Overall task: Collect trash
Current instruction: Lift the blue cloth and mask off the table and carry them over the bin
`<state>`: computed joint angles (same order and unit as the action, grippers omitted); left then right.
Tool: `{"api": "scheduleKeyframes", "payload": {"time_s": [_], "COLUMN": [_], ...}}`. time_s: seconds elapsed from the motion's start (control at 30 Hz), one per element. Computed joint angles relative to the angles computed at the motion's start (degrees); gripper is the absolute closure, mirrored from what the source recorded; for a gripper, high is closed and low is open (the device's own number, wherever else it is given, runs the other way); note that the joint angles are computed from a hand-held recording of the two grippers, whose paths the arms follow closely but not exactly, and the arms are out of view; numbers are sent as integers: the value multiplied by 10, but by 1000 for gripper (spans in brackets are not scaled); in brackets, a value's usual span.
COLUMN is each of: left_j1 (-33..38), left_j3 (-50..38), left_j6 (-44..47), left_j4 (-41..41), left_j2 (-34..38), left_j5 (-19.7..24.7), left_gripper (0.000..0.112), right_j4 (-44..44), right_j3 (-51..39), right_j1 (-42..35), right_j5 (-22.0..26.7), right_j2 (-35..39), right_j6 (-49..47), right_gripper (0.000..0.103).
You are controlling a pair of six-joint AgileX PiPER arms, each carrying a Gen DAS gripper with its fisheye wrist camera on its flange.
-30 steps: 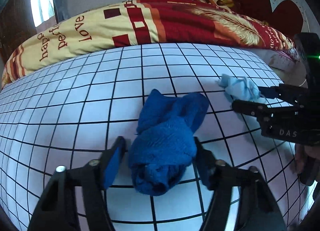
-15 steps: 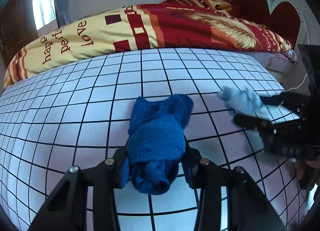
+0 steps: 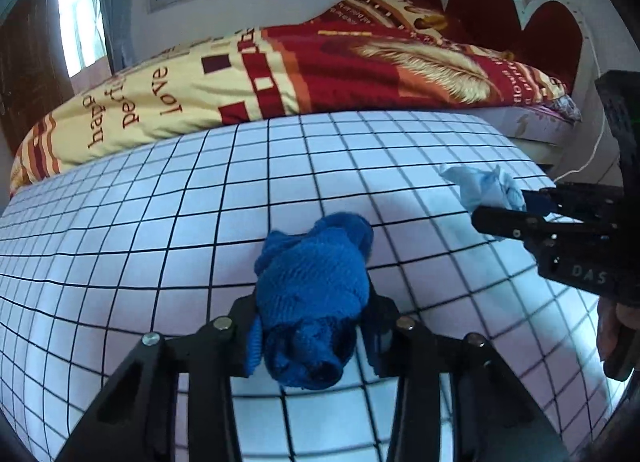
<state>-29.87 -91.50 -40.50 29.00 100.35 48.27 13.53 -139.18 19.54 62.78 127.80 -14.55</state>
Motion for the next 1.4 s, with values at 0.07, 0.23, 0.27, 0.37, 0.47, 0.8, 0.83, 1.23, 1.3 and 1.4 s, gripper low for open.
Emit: {"api": "scheduleKeyframes", "payload": {"time_s": [0.07, 0.23, 0.27, 0.37, 0.47, 0.8, 0.83, 1.23, 1.3, 1.4], "left_j1": [-17, -65, -76, -98, -119, -239, -252, -368, -382, -396], "left_j3": [12, 55, 64, 73, 69, 47, 44, -40, -69, -105], "left_j6": [-16, -73, -85, -100, -109, -177, -184, -224, -211, -193], "left_j4": [10, 44, 48, 55, 56, 112, 113, 142, 139, 131], "left_j2": [-13, -52, -61, -68, -68, -69, -67, -11, 7, 32], "left_j5": [-1, -9, -12, -14, -10, 41, 46, 89, 95, 101], "left_gripper": [71, 73, 73, 75, 76, 76, 76, 76, 76, 76], "right_j4": [9, 22, 25, 39, 47, 121, 135, 279, 299, 326], "right_j3": [107, 325, 367, 454, 526, 679, 693, 786, 794, 806], "right_j1": [-4, -15, -18, -31, -45, -149, -167, -415, -459, -533], "right_j5": [-48, -134, -149, -178, -197, -185, -177, -44, -21, 17], "right_j2": [-63, -200, -229, -293, -351, -513, -533, -665, -672, -678], "right_j6": [-13, -55, -65, -87, -105, -182, -196, -369, -395, -437], "right_gripper": [66, 66, 66, 66, 66, 66, 66, 66, 66, 66]}}
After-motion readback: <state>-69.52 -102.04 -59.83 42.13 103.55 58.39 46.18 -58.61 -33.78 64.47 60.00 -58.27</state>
